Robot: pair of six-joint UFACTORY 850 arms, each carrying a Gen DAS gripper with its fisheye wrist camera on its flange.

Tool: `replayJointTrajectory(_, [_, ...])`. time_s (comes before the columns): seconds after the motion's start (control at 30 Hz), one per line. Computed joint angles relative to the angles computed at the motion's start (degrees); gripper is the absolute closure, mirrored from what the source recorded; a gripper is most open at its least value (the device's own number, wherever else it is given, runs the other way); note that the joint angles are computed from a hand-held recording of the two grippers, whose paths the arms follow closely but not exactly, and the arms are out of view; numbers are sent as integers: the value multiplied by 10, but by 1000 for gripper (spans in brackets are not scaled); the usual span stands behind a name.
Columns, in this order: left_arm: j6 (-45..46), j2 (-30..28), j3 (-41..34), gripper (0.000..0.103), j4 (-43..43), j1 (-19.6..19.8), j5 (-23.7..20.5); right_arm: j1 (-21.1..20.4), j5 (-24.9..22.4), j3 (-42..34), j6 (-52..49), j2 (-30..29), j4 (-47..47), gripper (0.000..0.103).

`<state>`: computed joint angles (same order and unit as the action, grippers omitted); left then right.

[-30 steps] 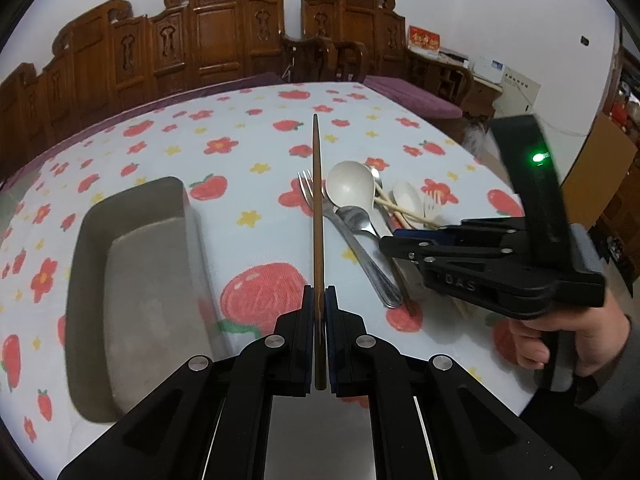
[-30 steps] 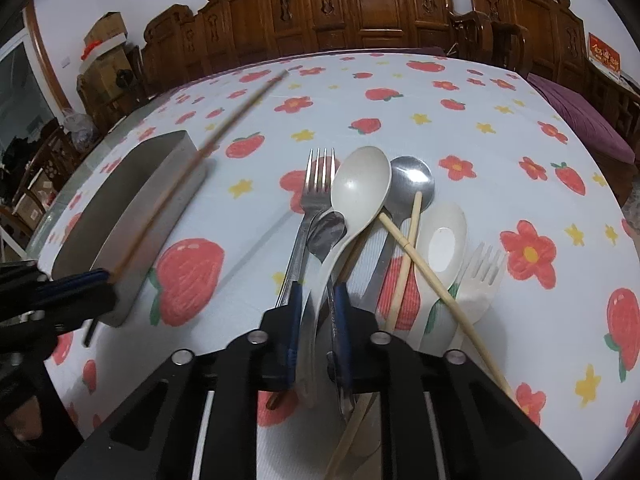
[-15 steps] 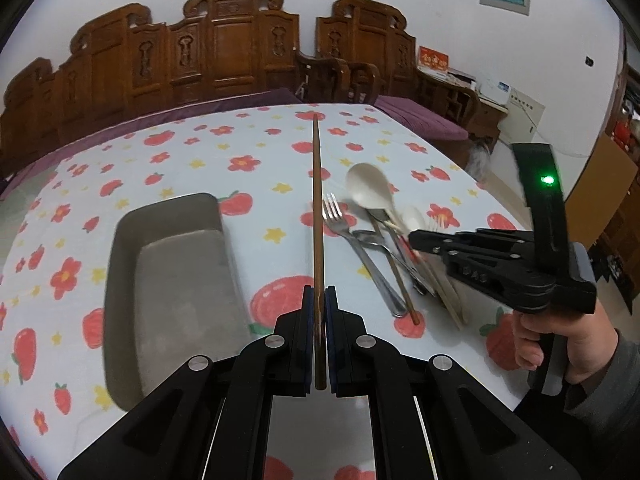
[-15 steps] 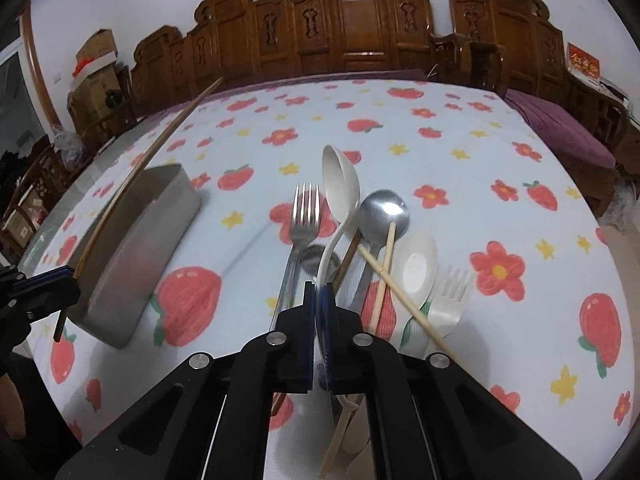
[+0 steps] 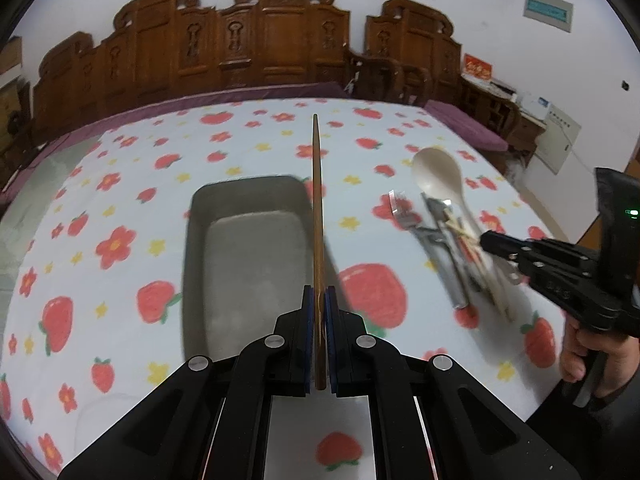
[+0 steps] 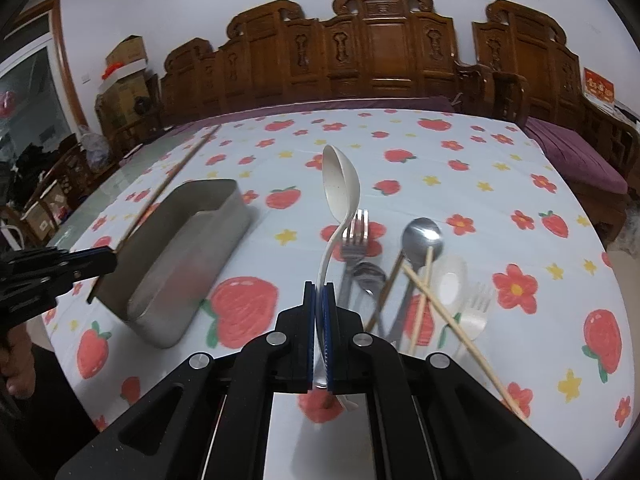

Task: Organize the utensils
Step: 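Carry the chopstick into the metal tray and open the left tool while the right tool lifts the white spoon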

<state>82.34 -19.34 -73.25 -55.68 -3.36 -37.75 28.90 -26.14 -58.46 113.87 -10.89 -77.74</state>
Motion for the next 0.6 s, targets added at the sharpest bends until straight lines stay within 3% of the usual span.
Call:
replayJointTrajectory(0.4, [-114,-56,-57,98,121,6,3,10,10,-10,-27,-12,13,98])
replayJointTrajectory(0.6, [-140,-73,-74,98,134,8,-5,12,13,-13,-30,-14,17,98])
